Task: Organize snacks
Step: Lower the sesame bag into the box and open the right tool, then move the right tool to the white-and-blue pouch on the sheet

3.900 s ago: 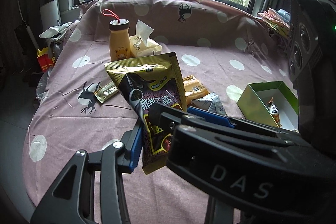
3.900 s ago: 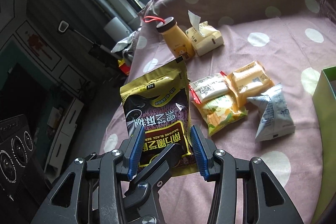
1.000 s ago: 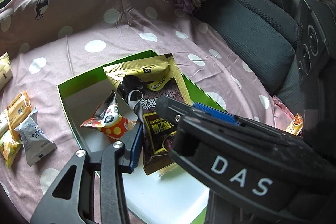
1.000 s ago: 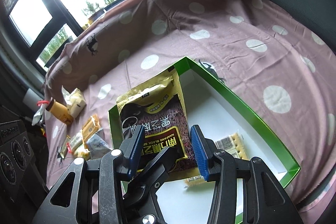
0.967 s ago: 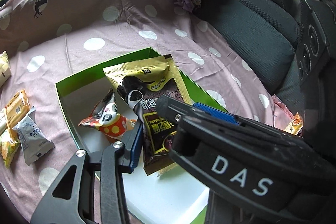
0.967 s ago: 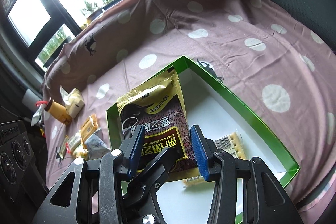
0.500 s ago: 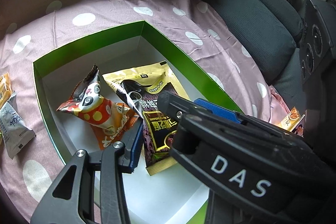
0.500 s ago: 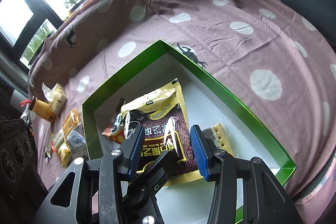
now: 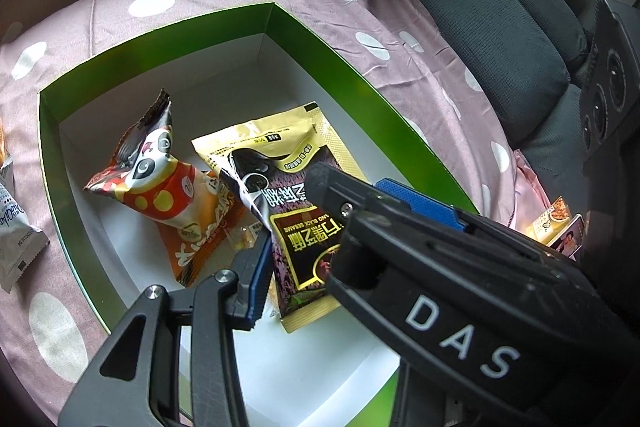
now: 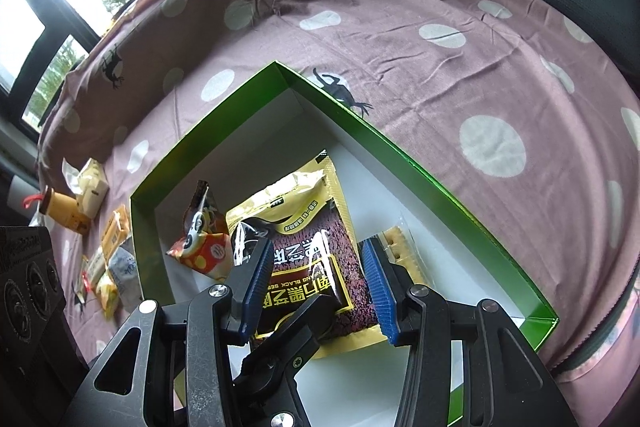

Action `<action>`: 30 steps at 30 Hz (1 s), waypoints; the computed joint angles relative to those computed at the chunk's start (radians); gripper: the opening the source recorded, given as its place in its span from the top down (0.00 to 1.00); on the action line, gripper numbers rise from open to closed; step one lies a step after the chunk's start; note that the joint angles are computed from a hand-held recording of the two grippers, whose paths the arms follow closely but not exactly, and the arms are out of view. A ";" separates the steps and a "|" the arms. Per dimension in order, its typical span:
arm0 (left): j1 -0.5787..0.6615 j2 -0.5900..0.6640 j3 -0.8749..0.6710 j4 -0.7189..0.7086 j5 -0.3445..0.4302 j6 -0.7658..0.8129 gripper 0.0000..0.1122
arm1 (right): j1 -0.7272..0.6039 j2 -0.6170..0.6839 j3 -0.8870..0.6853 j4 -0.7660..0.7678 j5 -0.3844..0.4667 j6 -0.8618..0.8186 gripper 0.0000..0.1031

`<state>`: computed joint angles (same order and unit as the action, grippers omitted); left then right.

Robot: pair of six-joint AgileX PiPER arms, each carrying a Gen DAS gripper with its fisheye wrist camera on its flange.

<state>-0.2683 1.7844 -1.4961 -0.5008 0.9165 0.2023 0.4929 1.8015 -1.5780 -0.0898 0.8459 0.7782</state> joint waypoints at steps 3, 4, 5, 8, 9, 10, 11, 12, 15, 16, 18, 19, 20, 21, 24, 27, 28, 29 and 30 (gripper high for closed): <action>0.012 -0.022 0.021 -0.003 -0.008 0.001 0.59 | 0.009 0.003 -0.012 -0.017 0.016 0.011 0.53; 0.019 -0.035 0.033 -0.006 -0.016 0.006 0.55 | 0.013 0.001 -0.014 -0.027 0.019 0.018 0.53; 0.029 -0.050 0.046 -0.013 -0.023 0.013 0.54 | 0.017 -0.004 -0.012 -0.036 0.017 0.027 0.53; 0.074 -0.104 0.087 -0.048 -0.022 0.053 0.48 | 0.033 -0.015 -0.014 -0.074 0.021 0.064 0.53; 0.094 -0.127 0.105 -0.061 -0.023 0.065 0.45 | 0.041 -0.017 -0.019 -0.088 0.026 0.076 0.53; 0.117 -0.154 0.125 -0.071 -0.026 0.078 0.44 | 0.049 -0.018 -0.024 -0.101 0.031 0.088 0.51; 0.140 -0.180 0.142 -0.074 -0.027 0.084 0.43 | 0.055 -0.021 -0.024 -0.108 0.026 0.094 0.46; 0.168 -0.208 0.160 -0.075 -0.028 0.087 0.41 | 0.060 -0.025 -0.024 -0.113 0.018 0.097 0.45; 0.275 -0.297 0.225 -0.088 -0.032 0.107 0.30 | 0.088 -0.032 -0.038 -0.146 0.011 0.121 0.45; 0.319 -0.326 0.249 -0.093 -0.035 0.118 0.27 | 0.099 -0.034 -0.043 -0.159 0.004 0.130 0.44; 0.415 -0.375 0.283 -0.088 -0.031 0.128 0.26 | 0.121 -0.037 -0.051 -0.175 -0.020 0.140 0.37; 0.465 -0.398 0.301 -0.079 -0.034 0.125 0.26 | 0.133 -0.039 -0.054 -0.183 -0.036 0.141 0.32; 0.518 -0.417 0.318 -0.075 -0.035 0.131 0.26 | 0.146 -0.036 -0.062 -0.190 -0.052 0.140 0.30; 0.572 -0.436 0.340 -0.079 -0.040 0.144 0.25 | 0.157 -0.031 -0.073 -0.190 -0.068 0.132 0.30; 0.745 -0.452 0.399 -0.127 -0.053 0.211 0.18 | 0.194 0.008 -0.134 -0.162 -0.089 0.096 0.28; 0.883 -0.447 0.469 -0.181 -0.087 0.255 0.16 | 0.230 0.083 -0.243 -0.118 -0.071 0.038 0.26; 0.915 -0.434 0.480 -0.189 -0.090 0.267 0.16 | 0.240 0.115 -0.287 -0.097 -0.066 0.014 0.24; 0.932 -0.416 0.486 -0.194 -0.099 0.272 0.16 | 0.249 0.150 -0.333 -0.070 -0.063 -0.017 0.24; 0.939 -0.397 0.486 -0.188 -0.108 0.267 0.16 | 0.256 0.193 -0.388 -0.036 -0.052 -0.051 0.23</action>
<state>0.6706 1.3875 -1.0097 -0.6883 0.8090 0.4694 0.7493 1.9943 -1.9660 -0.1263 0.7935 0.7274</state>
